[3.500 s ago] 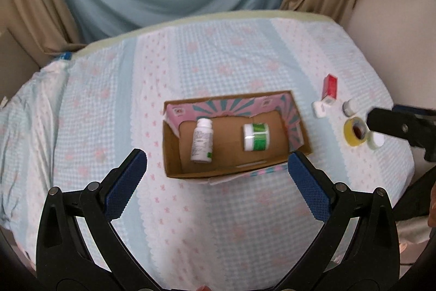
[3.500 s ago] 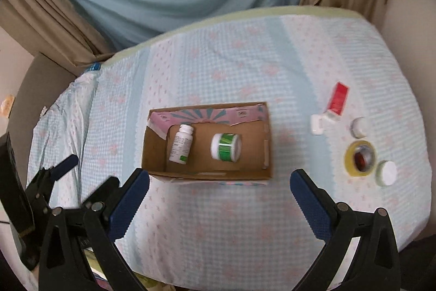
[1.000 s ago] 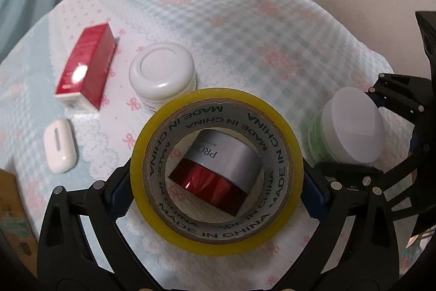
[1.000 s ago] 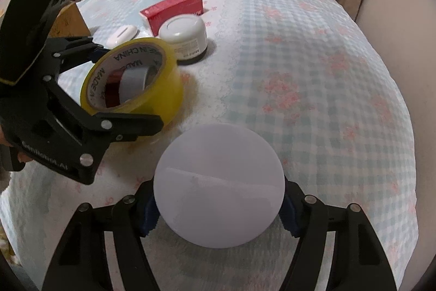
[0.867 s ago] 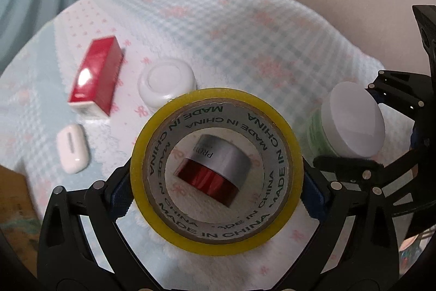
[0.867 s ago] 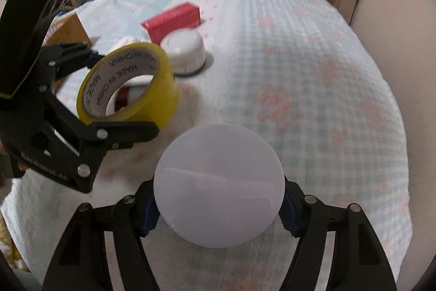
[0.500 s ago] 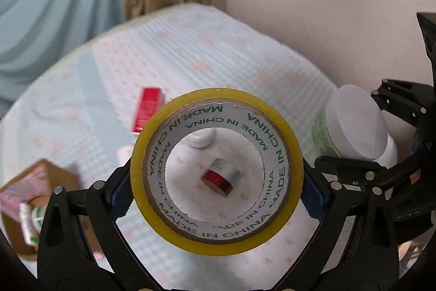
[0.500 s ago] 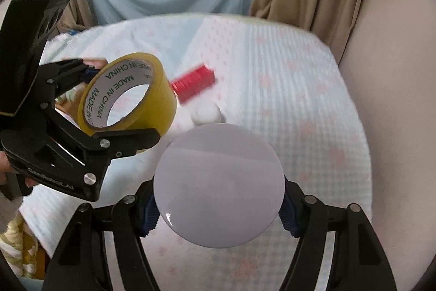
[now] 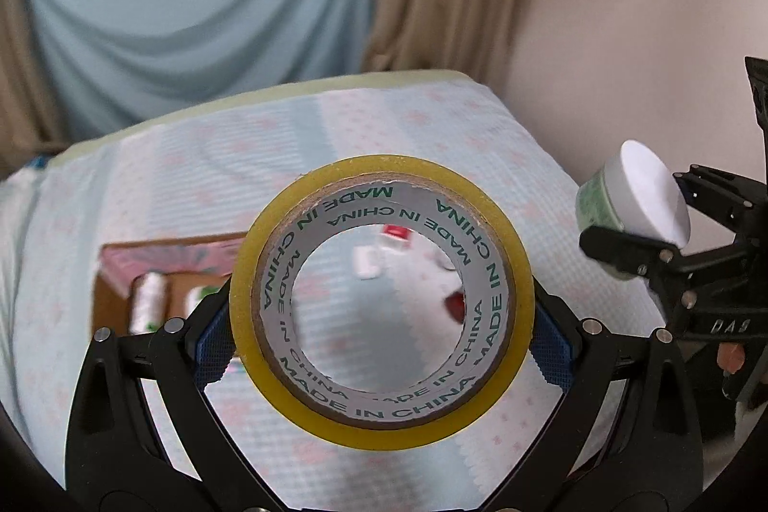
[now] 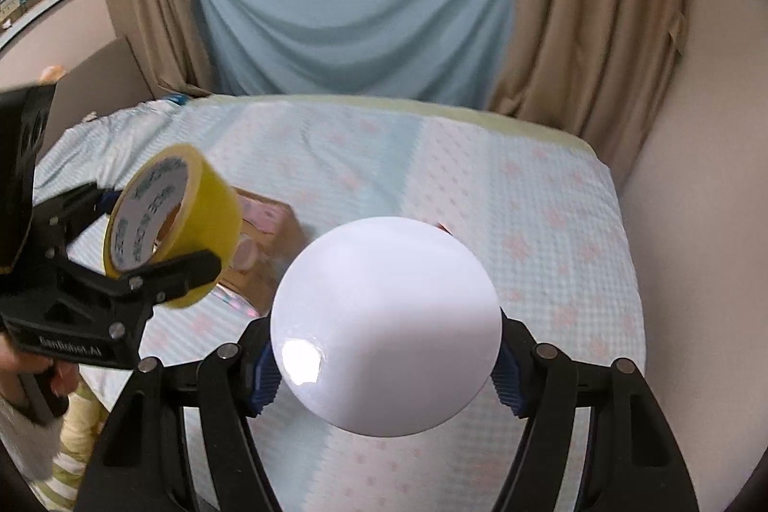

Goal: Organize rigid objects
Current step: 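Carry the tape roll and white lid into the box and release both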

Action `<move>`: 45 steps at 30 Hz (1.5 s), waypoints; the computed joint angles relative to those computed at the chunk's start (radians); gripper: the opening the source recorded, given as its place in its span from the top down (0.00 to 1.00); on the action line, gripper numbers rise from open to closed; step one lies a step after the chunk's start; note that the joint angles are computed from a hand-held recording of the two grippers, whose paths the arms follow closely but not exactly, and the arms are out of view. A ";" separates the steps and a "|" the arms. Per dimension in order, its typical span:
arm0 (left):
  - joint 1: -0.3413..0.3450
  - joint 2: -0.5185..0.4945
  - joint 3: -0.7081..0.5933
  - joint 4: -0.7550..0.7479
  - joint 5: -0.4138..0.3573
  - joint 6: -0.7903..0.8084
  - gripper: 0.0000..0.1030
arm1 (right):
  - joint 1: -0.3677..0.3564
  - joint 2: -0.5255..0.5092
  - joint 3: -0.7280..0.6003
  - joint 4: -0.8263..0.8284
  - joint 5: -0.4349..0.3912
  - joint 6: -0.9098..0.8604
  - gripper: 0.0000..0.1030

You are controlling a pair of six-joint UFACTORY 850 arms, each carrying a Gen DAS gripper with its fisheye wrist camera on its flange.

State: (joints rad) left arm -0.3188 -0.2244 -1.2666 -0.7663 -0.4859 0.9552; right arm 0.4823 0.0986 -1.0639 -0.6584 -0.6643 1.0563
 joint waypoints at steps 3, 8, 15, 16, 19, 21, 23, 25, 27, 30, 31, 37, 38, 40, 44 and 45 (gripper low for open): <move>0.067 0.002 -0.013 0.021 -0.020 -0.001 0.05 | 0.030 -0.093 -0.118 0.014 -0.017 -0.002 0.36; 0.194 -0.065 -0.109 0.033 -0.096 0.047 0.05 | 0.070 -0.255 -0.302 0.054 -0.035 0.032 0.36; 0.339 -0.254 -0.345 0.115 -0.229 0.097 0.05 | 0.102 -0.518 -0.595 0.127 -0.098 0.126 0.36; 0.354 -0.290 -0.387 0.141 -0.247 0.102 0.05 | 0.103 -0.558 -0.642 0.144 -0.110 0.133 0.36; 0.371 -0.377 -0.481 0.187 -0.289 0.096 0.05 | 0.105 -0.668 -0.776 0.196 -0.151 0.145 0.36; 0.381 -0.437 -0.544 0.222 -0.314 0.086 0.05 | 0.104 -0.735 -0.858 0.222 -0.186 0.145 0.36; 0.388 -0.501 -0.610 0.256 -0.345 0.062 0.05 | 0.097 -0.802 -0.936 0.260 -0.214 0.137 0.36; 0.391 -0.549 -0.663 0.275 -0.374 0.040 0.05 | 0.085 -0.873 -1.024 0.308 -0.246 0.109 0.36; 0.388 -0.613 -0.732 0.301 -0.405 0.007 0.05 | 0.074 -0.923 -1.080 0.342 -0.271 0.077 0.36; 0.375 -0.702 -0.830 0.338 -0.441 -0.044 0.05 | 0.054 -1.014 -1.180 0.403 -0.309 0.025 0.36; 0.370 -0.730 -0.862 0.349 -0.454 -0.062 0.05 | 0.049 -1.051 -1.225 0.422 -0.326 0.012 0.36; 0.334 -0.879 -1.021 0.411 -0.519 -0.135 0.05 | 0.007 -1.185 -1.360 0.517 -0.375 -0.045 0.36; 0.327 -0.908 -1.053 0.423 -0.530 -0.141 0.05 | -0.003 -1.203 -1.372 0.534 -0.375 -0.050 0.36; 0.311 -0.976 -1.135 0.444 -0.569 -0.152 0.05 | -0.018 -1.240 -1.400 0.563 -0.383 -0.055 0.36; 0.291 -1.030 -1.188 0.486 -0.601 -0.158 0.05 | -0.041 -1.277 -1.408 0.616 -0.377 -0.057 0.36; 0.288 -1.052 -1.220 0.492 -0.619 -0.162 0.06 | -0.047 -1.281 -1.402 0.631 -0.372 -0.058 0.36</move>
State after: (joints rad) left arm -0.0306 -1.2769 -2.4863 -0.2746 -1.1048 0.7930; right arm 0.4357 -1.1822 -2.4662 -0.0278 -1.0360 0.9978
